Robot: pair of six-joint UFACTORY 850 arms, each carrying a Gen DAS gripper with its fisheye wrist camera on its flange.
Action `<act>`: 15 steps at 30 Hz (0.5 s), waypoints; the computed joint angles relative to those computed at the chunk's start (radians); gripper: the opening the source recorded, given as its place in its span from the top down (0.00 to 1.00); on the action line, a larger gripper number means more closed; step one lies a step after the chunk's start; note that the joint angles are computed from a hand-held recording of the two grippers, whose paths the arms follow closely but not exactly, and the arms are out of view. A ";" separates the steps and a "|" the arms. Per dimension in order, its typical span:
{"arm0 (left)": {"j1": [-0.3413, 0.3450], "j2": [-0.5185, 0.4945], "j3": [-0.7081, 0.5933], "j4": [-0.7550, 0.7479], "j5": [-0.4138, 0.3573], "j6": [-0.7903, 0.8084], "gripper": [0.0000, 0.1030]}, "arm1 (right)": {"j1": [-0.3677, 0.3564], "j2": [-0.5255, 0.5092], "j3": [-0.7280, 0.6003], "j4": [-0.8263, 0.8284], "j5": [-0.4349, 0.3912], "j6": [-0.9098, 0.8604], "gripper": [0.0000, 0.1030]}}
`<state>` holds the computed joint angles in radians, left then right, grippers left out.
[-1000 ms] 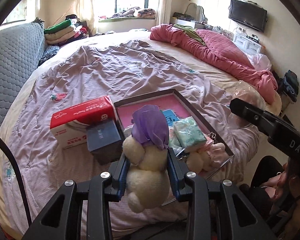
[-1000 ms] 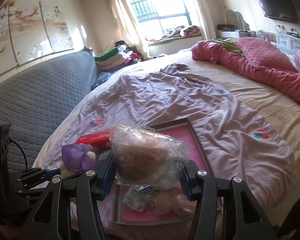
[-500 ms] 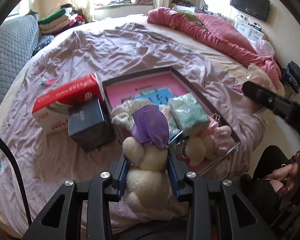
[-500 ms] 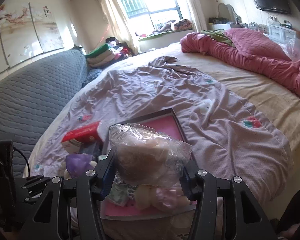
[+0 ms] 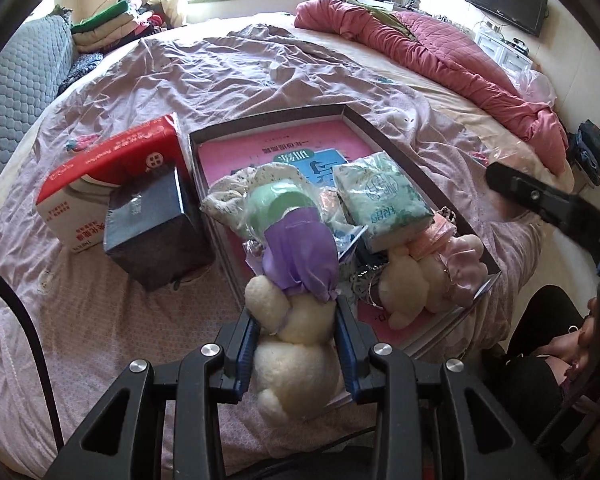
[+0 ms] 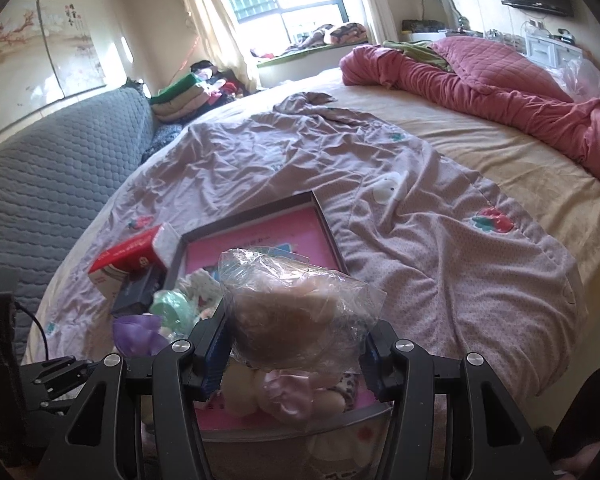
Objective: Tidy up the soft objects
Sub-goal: 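Carry the plush bear with the left tool over the tray while the right tool carries the clear bag, then open the left tool to drop the plush bear on the tray while the right tool releases the clear bag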
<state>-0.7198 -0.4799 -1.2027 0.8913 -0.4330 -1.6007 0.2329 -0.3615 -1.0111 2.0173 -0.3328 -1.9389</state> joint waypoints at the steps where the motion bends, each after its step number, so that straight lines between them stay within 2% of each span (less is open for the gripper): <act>1: 0.001 -0.005 -0.003 -0.001 0.001 0.002 0.65 | 0.003 -0.012 -0.009 -0.001 0.010 -0.004 0.45; 15: 0.018 -0.037 -0.019 0.014 0.037 -0.009 0.65 | 0.039 -0.123 -0.115 -0.129 0.077 0.100 0.45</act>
<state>-0.7013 -0.5172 -1.2218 0.9050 -0.3959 -1.6097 0.2719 -0.4846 -1.1259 1.8881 -0.2556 -1.8390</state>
